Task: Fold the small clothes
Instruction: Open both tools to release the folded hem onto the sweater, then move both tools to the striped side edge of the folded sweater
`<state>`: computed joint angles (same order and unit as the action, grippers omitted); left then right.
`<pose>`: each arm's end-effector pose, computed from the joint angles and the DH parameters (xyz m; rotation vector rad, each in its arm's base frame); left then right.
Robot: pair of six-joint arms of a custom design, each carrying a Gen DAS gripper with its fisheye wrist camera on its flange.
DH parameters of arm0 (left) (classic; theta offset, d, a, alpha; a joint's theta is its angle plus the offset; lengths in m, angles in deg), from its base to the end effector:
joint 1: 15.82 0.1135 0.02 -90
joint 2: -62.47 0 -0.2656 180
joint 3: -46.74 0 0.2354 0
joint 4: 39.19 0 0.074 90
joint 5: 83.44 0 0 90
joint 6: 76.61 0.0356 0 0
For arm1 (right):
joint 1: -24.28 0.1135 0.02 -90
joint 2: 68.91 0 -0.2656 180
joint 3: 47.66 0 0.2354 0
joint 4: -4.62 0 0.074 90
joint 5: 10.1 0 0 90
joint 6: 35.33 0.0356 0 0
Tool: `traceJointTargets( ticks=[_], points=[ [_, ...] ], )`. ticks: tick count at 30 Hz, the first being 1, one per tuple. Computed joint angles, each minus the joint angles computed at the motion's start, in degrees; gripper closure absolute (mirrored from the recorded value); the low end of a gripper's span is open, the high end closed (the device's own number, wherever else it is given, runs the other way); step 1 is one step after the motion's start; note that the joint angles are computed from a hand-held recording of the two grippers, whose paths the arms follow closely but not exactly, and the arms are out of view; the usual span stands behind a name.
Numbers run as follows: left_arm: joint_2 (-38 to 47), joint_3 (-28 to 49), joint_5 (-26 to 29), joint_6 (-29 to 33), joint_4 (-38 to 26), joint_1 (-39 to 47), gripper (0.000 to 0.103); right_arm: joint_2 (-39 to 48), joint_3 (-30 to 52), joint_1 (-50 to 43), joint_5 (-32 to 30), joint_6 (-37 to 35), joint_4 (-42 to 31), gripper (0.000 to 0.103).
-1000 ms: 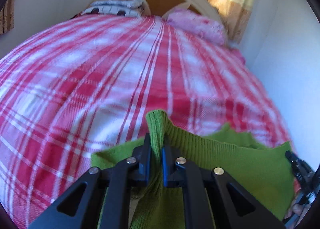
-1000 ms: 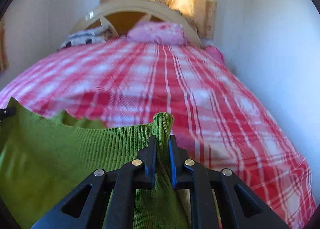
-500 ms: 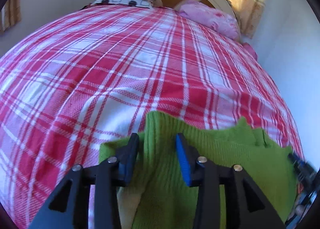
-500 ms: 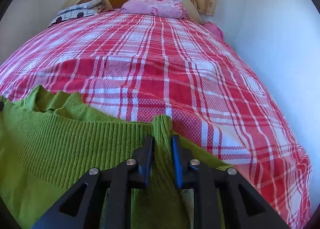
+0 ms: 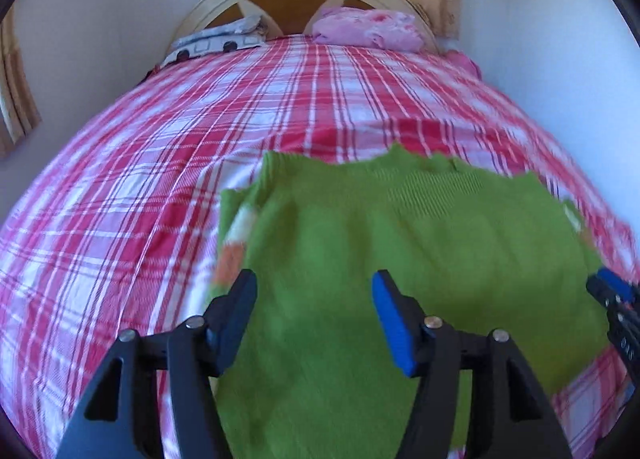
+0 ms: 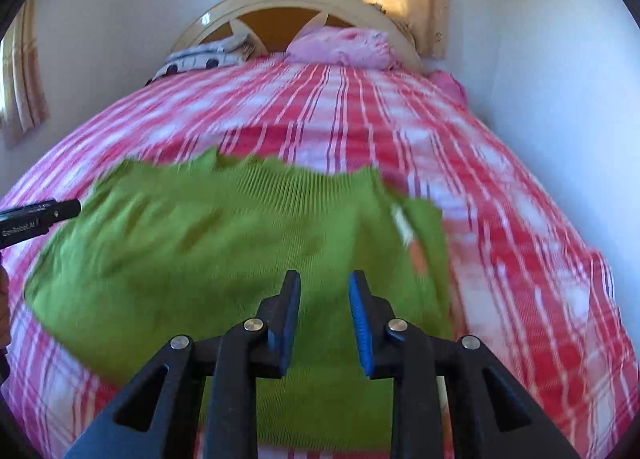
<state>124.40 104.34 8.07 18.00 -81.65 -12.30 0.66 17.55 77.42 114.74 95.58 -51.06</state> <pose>0.2045 0.0116 0.2502 0.0352 2.3871 0.0356 0.1444 0.1587 0.2551 -0.0543 2.3616 -0.0426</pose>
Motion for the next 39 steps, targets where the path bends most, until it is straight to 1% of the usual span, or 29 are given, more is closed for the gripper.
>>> traceJointTargets(
  ticks=[3,5,6,8,11,14,19,22,23,27,29,33,35,39],
  points=[
    [-1.1,-2.2,-3.2,-1.6,-0.1,-3.6,0.039,0.6,-3.3,-2.5,-4.3,3.2,1.6,0.077],
    [-0.4,-3.3,-3.5,-2.6,0.5,-4.6,0.039,-0.6,-5.9,-2.8,-5.1,3.9,4.0,0.077],
    [-0.3,-4.0,-4.5,-3.2,0.8,-5.4,0.039,-1.2,-6.9,-3.3,-5.7,3.5,5.1,0.077],
    [0.3,-5.3,-7.3,-4.4,1.8,-7.5,0.039,-1.5,-7.6,-2.6,-4.9,4.0,5.6,0.077],
    [0.3,-7.0,-9.5,-5.0,3.7,-8.8,0.035,0.2,-7.2,-0.8,-2.5,4.7,5.0,0.077],
    [-0.4,-7.1,-10.3,-5.7,3.1,-9.4,0.035,0.5,-7.2,-0.7,-2.2,4.6,5.3,0.076],
    [-3.5,-6.6,-12.6,-6.5,-0.9,-10.8,0.035,-2.1,-9.1,-1.7,-3.9,4.5,7.1,0.076],
    [-7.2,-6.4,-14.3,-6.1,-3.7,-11.3,0.028,-2.3,-9.3,-1.9,-4.0,4.4,7.3,0.075],
    [-9.2,-6.4,-14.9,-6.0,-4.8,-11.5,0.023,-2.2,-9.2,-1.9,-3.9,4.3,7.3,0.075],
    [-14.0,-5.5,-15.5,-7.7,-8.8,-10.2,0.011,-2.4,-9.3,-1.9,-4.0,4.4,7.5,0.075],
    [-16.8,-5.4,-15.0,-9.3,-11.2,-9.1,0.01,-2.5,-9.4,-1.8,-4.1,4.5,7.6,0.075],
    [-20.1,-6.7,-16.6,-13.2,-13.7,-9.6,0.007,-2.5,-9.4,-1.8,-4.1,4.5,7.7,0.075],
    [-19.8,-7.4,-16.0,-14.2,-13.5,-9.3,0.007,-2.7,-9.6,-1.9,-4.2,4.6,7.8,0.075],
    [-16.5,-8.1,-13.5,-16.8,-13.5,-7.1,0.007,-3.0,-9.9,-1.8,-4.3,4.8,8.2,0.075]
  ],
)
